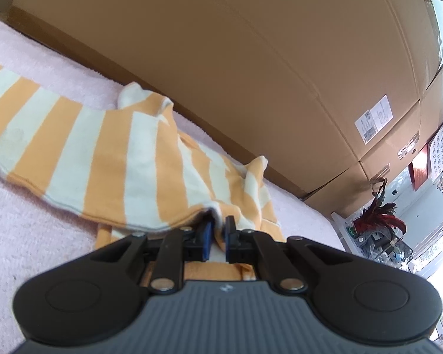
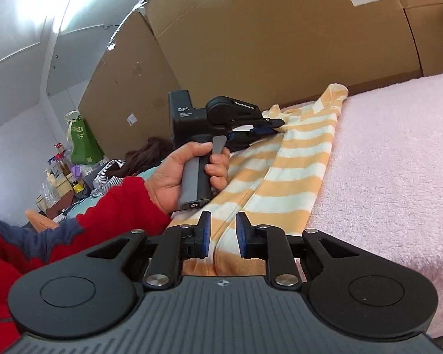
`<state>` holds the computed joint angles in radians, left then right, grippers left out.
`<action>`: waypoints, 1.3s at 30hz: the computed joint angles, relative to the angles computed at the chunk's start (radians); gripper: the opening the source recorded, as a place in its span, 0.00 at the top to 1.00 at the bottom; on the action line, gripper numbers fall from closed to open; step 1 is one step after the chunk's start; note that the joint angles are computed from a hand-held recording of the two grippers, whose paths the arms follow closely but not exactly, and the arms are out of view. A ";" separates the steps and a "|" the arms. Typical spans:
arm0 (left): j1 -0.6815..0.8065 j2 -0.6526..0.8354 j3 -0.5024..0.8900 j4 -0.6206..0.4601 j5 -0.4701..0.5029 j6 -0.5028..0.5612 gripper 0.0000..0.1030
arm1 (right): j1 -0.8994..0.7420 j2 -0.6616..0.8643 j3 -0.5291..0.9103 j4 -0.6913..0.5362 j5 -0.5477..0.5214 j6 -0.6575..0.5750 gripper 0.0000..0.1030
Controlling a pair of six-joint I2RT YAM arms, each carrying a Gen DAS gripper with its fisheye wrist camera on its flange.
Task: Fold clothes
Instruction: 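Pinch the folded shirt edge with the left gripper while the right gripper hovers beside it, then move the left gripper to the striped sleeve cuff and grasp it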
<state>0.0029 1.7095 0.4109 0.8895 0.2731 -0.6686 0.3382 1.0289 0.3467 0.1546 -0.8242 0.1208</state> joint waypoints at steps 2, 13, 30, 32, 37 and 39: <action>0.010 0.007 -0.007 0.020 0.014 -0.013 1.00 | 0.027 0.044 0.019 -0.021 0.043 -0.018 0.78; 0.066 0.043 -0.053 0.145 0.065 -0.095 0.78 | 0.139 0.134 0.079 0.073 0.213 0.006 0.61; 0.063 -0.108 -0.146 0.147 -0.060 0.008 0.57 | 0.322 0.637 0.536 0.071 0.692 0.023 0.80; 0.142 -0.166 -0.178 0.121 -0.009 -0.012 0.57 | 0.317 0.645 0.535 0.092 0.682 0.040 0.73; 0.437 -0.384 -0.214 -0.099 0.028 0.106 0.53 | 0.315 0.638 0.510 0.112 0.658 0.033 0.64; 0.567 -0.417 -0.195 -0.171 0.037 0.189 0.47 | 0.309 0.635 0.498 0.125 0.649 0.044 0.64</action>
<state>0.5694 1.2924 0.2161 0.7185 0.3099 -0.4794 0.6473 1.6639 0.8449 0.2800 -0.1750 0.1650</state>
